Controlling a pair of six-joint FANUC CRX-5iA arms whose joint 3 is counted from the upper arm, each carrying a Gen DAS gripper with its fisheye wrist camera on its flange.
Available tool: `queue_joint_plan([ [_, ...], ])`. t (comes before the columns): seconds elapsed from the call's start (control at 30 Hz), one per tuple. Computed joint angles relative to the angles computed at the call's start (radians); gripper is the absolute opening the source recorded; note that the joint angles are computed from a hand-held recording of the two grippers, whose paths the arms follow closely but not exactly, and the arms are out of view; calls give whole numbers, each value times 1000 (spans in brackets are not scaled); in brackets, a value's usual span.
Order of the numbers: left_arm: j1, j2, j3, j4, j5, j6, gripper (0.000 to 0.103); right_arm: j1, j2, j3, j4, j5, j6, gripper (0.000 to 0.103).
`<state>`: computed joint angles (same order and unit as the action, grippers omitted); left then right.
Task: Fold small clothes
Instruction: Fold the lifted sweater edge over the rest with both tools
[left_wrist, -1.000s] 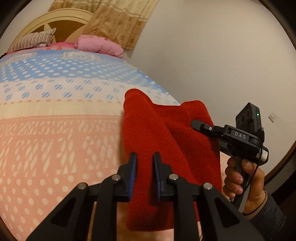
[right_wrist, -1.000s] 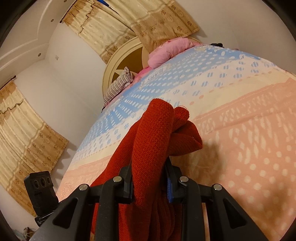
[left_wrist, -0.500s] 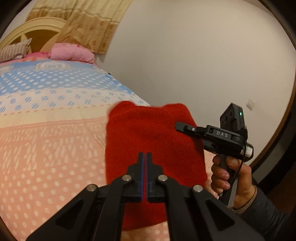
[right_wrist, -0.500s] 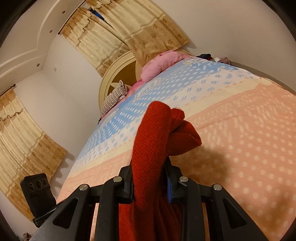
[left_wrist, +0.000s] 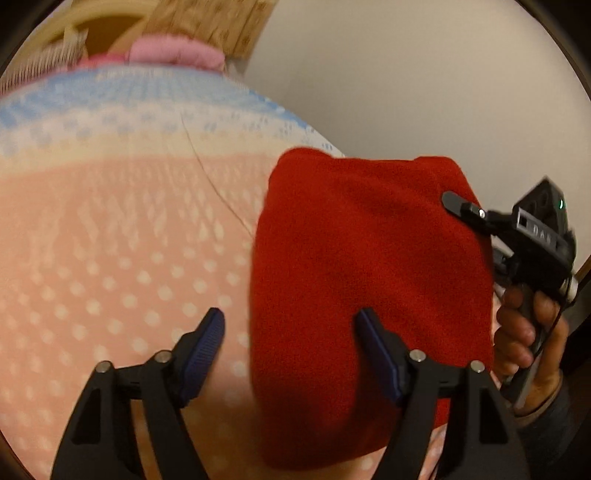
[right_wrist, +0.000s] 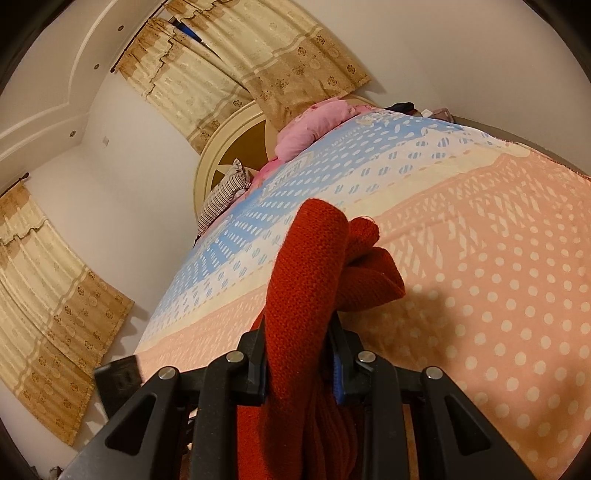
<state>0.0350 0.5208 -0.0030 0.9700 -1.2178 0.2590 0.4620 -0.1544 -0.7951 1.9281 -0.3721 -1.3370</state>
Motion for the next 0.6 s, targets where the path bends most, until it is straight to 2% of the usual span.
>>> queue_joint_plan([
  [0.03,6,35,32,11,-71,19,48,-8,-1,-3,16,6,-15,25],
  [0.07,7,45,41,16,-90,25,47,-14,-3,-8,31,7,-32,25],
  [0.13,6,18,14,29,-66,-33,32,-22,-8,-15,55,10,-63,25],
  [0.23,4,-17,-7,44,-60,-52,30,4,-19,-22,1,-20,-24,25],
  [0.27,2,-26,-9,55,-79,-60,30,13,-26,-25,-17,-29,-8,25],
  [0.6,-45,-82,-57,74,-117,-143,29,205,-178,-91,-360,-250,256,25],
])
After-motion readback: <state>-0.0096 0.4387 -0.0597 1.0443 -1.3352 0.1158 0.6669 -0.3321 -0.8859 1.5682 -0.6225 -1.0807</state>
